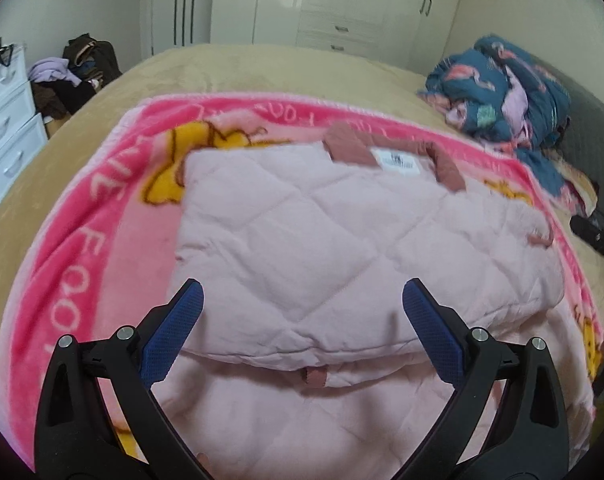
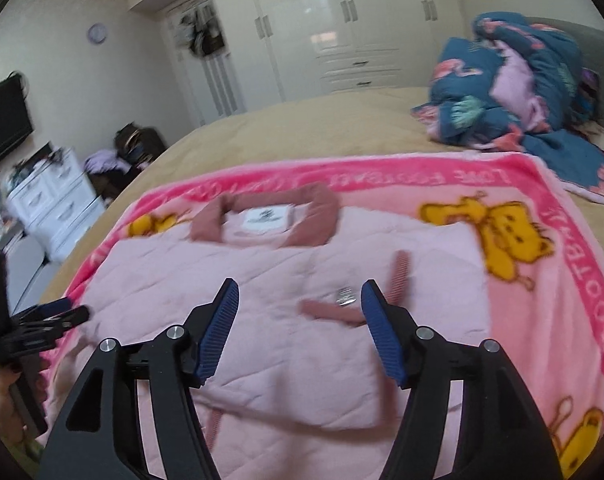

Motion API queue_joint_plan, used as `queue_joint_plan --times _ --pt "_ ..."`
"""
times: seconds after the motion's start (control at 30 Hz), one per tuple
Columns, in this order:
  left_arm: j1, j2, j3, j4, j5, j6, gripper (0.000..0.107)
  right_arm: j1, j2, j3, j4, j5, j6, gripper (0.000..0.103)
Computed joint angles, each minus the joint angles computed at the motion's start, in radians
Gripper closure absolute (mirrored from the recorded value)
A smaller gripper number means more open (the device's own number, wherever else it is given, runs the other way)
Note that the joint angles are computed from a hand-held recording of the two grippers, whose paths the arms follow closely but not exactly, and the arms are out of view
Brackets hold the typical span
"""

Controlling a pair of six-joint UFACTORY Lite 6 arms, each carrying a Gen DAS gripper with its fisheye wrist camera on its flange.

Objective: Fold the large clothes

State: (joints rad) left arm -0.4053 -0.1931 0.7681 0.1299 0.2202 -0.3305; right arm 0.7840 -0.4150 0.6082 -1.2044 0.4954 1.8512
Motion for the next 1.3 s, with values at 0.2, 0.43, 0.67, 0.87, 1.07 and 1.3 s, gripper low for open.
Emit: queue_joint_plan --times 0.2,0.43,0.67,0.87,1.07,1.3 --pt "0.062 0.096 -0.009 -0.185 -0.024 0.197 0.021 0.072 0.153 0.116 -0.028 -0.019 0.011 0.032" --pt "0.096 0.123 -0.041 -0.371 -0.066 0.380 0.018 0.063 0.363 0.273 0.045 -0.047 -0.051 0.026" --pt "0.109 0.118 -0.043 -0.454 -0.059 0.469 0.018 -0.028 0.542 0.292 0.067 -0.171 0.025 0.021" --pt "0.110 0.113 -0.046 -0.470 -0.061 0.482 0.018 0.004 0.590 0.299 -0.059 -0.137 0.179 0.019" --pt "0.102 0.095 -0.027 -0.410 -0.017 0.403 0.018 -0.009 0.495 0.237 -0.077 -0.180 0.228 0.019" --pt "0.081 0.044 -0.023 -0.422 0.032 0.393 0.013 0.023 0.307 0.101 -0.129 -0.170 0.362 0.019"
